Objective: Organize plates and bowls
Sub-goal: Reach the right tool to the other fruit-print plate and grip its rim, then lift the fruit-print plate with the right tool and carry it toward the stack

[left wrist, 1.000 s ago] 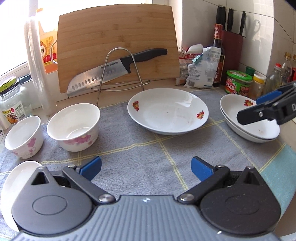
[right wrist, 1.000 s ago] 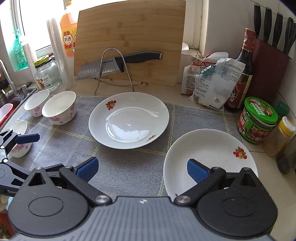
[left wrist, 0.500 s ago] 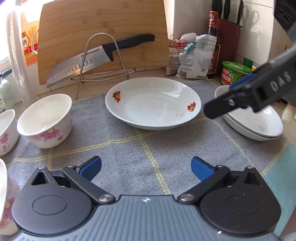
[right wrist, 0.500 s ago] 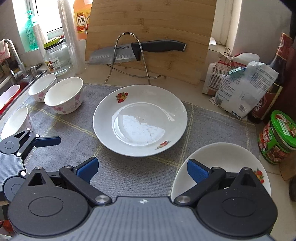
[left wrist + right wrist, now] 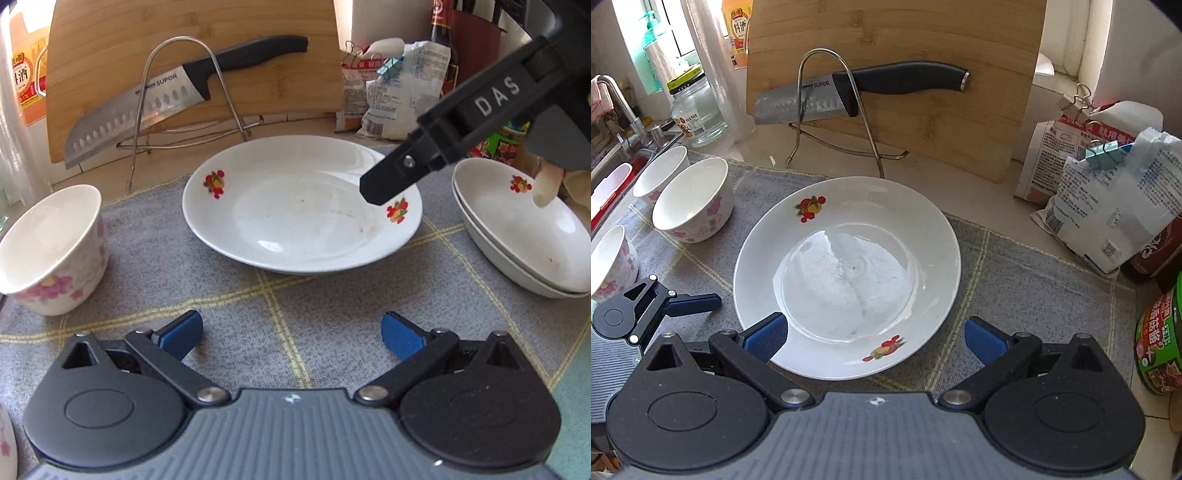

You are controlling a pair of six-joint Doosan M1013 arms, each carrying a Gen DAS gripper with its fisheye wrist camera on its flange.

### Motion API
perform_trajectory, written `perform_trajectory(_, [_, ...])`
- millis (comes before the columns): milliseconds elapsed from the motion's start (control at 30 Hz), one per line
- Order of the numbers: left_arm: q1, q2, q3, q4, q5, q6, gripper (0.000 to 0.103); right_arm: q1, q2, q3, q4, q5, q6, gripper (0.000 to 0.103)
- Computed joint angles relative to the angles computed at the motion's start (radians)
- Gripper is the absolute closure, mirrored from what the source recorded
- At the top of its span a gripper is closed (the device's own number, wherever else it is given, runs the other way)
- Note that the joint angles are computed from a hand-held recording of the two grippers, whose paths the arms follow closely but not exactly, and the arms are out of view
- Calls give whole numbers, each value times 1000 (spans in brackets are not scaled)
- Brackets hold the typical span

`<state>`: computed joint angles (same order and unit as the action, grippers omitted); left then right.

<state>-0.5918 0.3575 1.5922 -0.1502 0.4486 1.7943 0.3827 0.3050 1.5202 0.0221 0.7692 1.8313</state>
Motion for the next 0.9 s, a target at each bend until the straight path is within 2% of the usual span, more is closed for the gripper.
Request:
perform_trajectory(500, [24, 41, -40, -208, -17, 262, 0, -72, 109, -104, 195, 115, -171, 0])
perform_trajectory(633, [33, 48, -43, -290, -21, 362, 0, -78, 123, -120, 217, 117, -214, 0])
perform_trajectory(900, [43, 59, -53, -381, -13, 473, 1, -91, 147, -147, 270, 108, -290, 0])
